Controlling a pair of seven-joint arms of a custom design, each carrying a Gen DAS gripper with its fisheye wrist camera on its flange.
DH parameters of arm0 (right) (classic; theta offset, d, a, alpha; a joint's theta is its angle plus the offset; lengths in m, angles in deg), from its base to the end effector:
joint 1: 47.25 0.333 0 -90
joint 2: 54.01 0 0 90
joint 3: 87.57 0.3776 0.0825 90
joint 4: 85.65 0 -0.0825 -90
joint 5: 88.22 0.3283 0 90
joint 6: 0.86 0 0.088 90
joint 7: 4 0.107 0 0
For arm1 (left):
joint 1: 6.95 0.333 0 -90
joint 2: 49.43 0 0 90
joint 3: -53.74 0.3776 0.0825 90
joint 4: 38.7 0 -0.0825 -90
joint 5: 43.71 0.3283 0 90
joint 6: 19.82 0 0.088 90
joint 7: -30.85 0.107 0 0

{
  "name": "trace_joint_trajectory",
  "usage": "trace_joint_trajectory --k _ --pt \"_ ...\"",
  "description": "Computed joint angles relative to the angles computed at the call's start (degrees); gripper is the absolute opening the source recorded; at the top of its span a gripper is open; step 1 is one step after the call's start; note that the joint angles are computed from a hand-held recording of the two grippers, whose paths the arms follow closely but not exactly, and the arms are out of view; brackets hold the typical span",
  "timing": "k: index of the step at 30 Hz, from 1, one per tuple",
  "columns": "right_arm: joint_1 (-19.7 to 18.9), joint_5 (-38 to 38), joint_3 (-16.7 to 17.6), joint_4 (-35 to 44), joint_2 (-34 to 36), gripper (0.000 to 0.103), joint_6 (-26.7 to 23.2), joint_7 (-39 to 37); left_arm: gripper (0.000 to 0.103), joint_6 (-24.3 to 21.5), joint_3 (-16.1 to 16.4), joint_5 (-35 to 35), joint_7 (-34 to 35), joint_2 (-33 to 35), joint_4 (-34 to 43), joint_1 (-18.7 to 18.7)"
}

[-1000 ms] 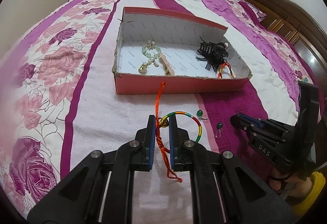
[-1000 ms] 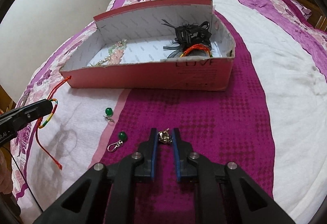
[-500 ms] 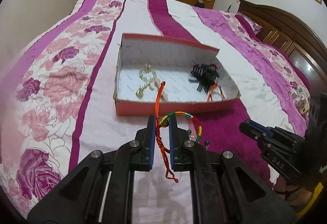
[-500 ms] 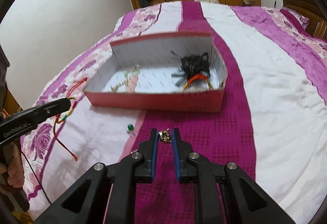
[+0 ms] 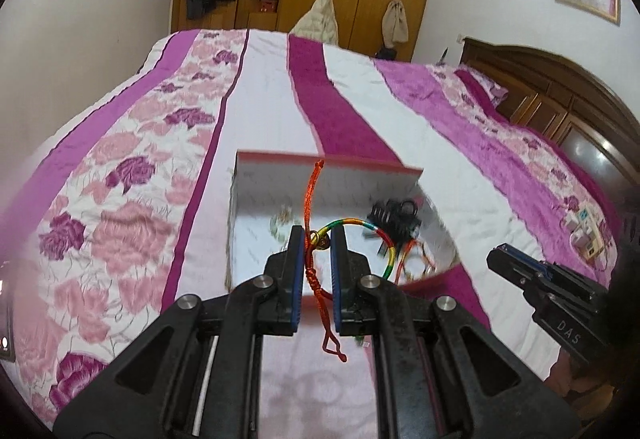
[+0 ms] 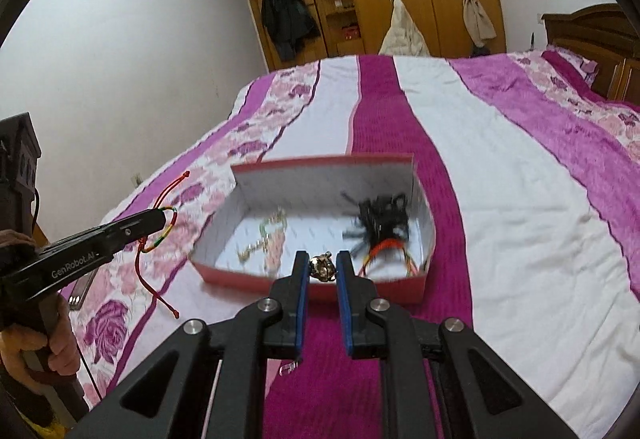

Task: Organize jewelry
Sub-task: 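Lower bracelet and gold charm into the shoebox and open both tools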

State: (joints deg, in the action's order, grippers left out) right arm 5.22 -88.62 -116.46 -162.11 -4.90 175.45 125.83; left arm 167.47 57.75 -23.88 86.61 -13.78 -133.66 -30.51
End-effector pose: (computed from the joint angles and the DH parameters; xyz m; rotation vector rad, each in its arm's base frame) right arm 0.6405 0.4597 0.4386 -1.6134 1.4966 -0.5859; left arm 0.6653 -0.2877 0.4503 -1.5974 1.8477 -1.1589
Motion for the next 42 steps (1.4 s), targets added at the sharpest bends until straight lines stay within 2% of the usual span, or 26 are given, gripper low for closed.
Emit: trace_joint_trajectory --k 8,12,16,23,34,42 --pt "-2.0 -1.8 -0.7 7.4 2.8 0.015 -2.7 0.6 0.004 0.1 1.1 -0.5 0.4 2.9 5.2 -0.2" --pt "-3.9 -3.2 0.2 11.1 4.3 0.015 -4.4 1.8 0.004 0.6 2.3 -1.0 -0.1 4.5 7.3 -0.6" --pt "-5.6 -4.7 1.0 14.3 6.0 0.015 -5.6 3.6 0.004 2.7 1.7 -1.1 0.6 6.2 8.8 0.1" --pt "-9.3 -6.7 4.6 19.5 9.1 0.015 -8.8 4.8 0.004 1.9 2.4 -2.7 1.9 9.4 11.8 -0.5" --pt "-14.8 -8.8 10.8 29.7 15.5 0.015 -14.9 4.1 0.004 -2.8 -2.8 -1.6 2.5 15.3 18.7 3.0" --pt "-17.9 -8.5 14.2 39.4 21.1 0.015 -20.1 2.9 0.004 -5.8 -2.8 -0.3 2.2 17.6 21.2 2.6"
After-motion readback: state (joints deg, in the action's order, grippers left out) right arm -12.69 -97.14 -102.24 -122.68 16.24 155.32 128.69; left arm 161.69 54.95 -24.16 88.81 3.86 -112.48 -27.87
